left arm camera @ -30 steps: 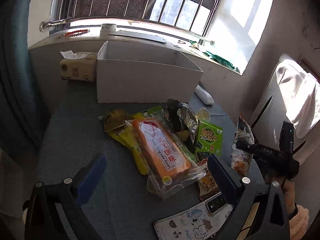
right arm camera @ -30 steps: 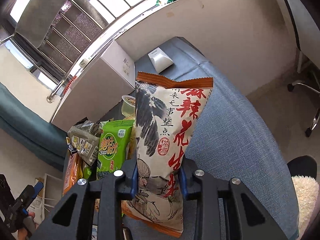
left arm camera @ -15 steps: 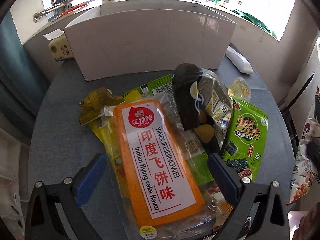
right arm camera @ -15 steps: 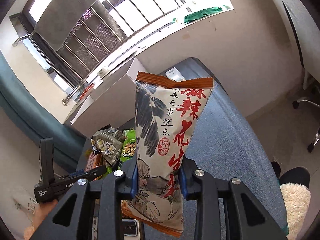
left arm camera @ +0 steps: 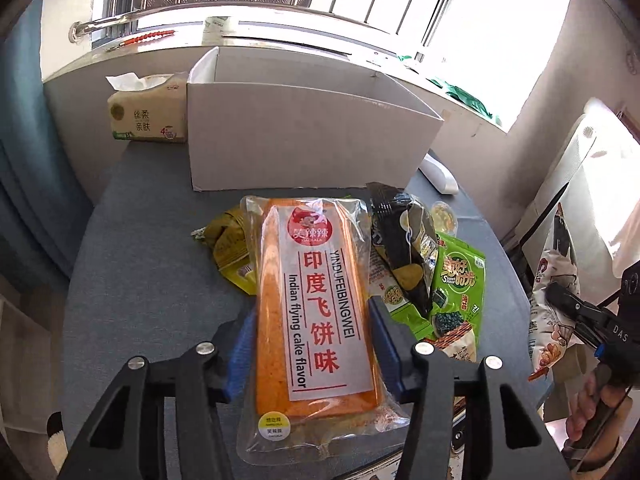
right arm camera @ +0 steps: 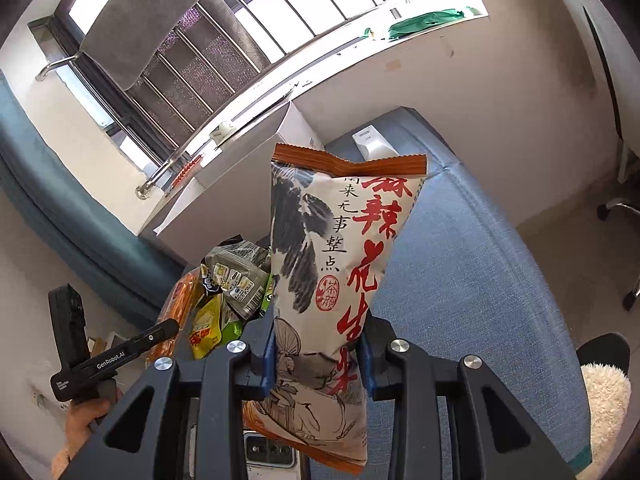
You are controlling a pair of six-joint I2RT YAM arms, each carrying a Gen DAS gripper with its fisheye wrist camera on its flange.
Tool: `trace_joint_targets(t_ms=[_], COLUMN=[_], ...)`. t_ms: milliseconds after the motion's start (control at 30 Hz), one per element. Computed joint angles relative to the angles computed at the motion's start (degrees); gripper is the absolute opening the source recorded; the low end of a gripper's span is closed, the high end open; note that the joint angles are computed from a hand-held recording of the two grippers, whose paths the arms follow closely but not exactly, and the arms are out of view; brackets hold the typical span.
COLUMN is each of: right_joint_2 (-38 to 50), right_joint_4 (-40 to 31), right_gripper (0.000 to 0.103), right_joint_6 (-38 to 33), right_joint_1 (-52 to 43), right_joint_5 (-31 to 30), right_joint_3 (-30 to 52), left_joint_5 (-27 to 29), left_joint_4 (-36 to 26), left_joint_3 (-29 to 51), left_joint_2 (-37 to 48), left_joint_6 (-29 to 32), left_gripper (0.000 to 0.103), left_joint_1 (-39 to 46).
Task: Organize snacks
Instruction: 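Carry the peanut bag into the box with right while left places orange cake pack in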
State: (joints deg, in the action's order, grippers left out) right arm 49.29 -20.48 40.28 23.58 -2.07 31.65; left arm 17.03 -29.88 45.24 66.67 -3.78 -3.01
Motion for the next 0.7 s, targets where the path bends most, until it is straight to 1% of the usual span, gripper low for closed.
trace_joint_targets(t_ms=[167, 267, 400, 567, 600, 700], right_joint_2=[4.1, 8.3, 15.1, 28.1, 31.0, 40.6], right_joint_4=[2.1, 3.2, 2.6, -3.0, -3.6, -7.4], right_gripper=[0.035, 0.035, 0.035, 0.035, 0.035, 0.035], right_joint_6=[-1.0, -3.0, -6.6, -13.5, -14.6, -16.4], right_joint_1=[1.5, 1.7, 2.7, 3.0, 2.7, 1.3], right_joint_5=[-0.3, -1.6, -2.2, -3.4, -4.0, -5.6], right_joint_3=[3.0, 6.7, 15.0, 32.4, 36.2, 49.1], left_joint_5=[5.5, 9.7, 11.1, 11.6, 11.4, 11.5], left_joint_4=[-2.4, -1.7, -0.2, 4.4, 5.3, 5.6], left_joint_3=[1.9, 4.3, 9.0, 17.8, 20.3, 29.7], left_joint_2=[-5.3, -5.0, -2.1, 4.9, 7.3, 15.9], left_joint_6=[2.4, 3.1, 2.8, 0.5, -0.4, -2.3], left_gripper=[0.057, 0.057, 0.057, 0.058, 0.058, 0.058], left_joint_1=[6.2, 9.2, 9.7, 7.7, 7.0, 6.0])
